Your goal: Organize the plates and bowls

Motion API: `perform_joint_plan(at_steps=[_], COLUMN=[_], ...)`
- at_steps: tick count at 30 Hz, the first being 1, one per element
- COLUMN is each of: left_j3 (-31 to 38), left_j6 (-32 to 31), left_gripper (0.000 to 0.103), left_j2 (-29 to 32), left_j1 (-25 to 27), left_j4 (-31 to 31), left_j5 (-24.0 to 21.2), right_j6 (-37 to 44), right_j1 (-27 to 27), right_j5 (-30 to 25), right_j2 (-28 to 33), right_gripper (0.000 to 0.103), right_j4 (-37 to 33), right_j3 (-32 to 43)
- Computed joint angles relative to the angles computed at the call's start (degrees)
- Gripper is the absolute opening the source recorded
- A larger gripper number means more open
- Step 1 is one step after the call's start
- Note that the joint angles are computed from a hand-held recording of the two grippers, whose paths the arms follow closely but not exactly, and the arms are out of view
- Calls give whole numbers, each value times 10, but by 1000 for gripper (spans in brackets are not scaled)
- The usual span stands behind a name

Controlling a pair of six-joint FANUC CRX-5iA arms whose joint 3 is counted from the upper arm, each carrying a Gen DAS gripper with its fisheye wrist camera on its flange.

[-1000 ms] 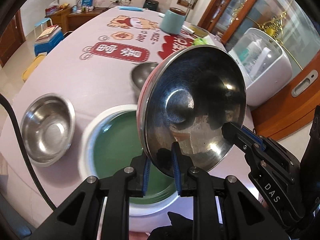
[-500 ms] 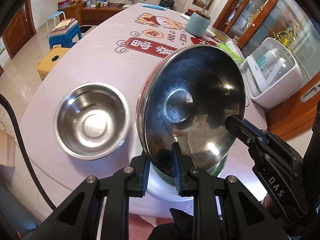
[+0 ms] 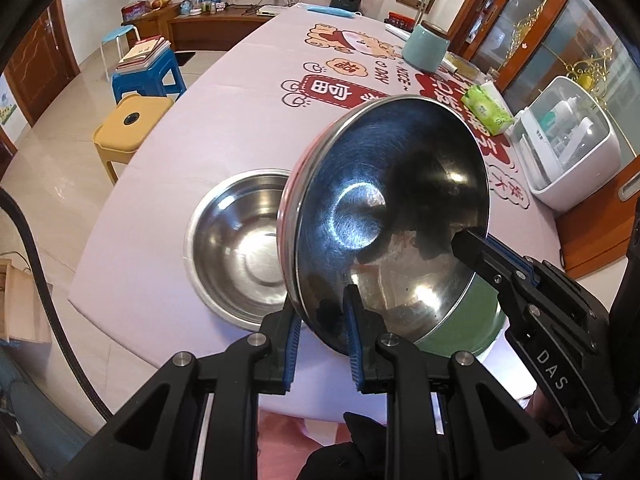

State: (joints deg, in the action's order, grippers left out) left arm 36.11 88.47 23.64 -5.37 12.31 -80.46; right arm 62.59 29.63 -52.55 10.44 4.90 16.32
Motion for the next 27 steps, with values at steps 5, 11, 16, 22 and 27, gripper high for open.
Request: perform_joint_plan(at_steps=[5,11,16,22,27], left_j3=[36,70,108,125,143], left_j6=[-33,-70,-89,-109,-112], left_gripper=[19,19,19,20,22], left_j2=[28,58,92,112,128], left_j1=[13,31,41,50,53], left_j4=[-6,-11,-10,-5,3], left_j5=[-29,-66,-105,-120,-132], right_j6=[-37,-65,-80,-92,-94], right_j1=[17,34,42,53,57], right_j5=[-10,-33,-62,-90,-111], right_j2=[21,56,80,102,114], right_gripper=[9,9,9,9,10], right_j4=[21,32,33,42,50], right_j3=[10,40,68,92,109])
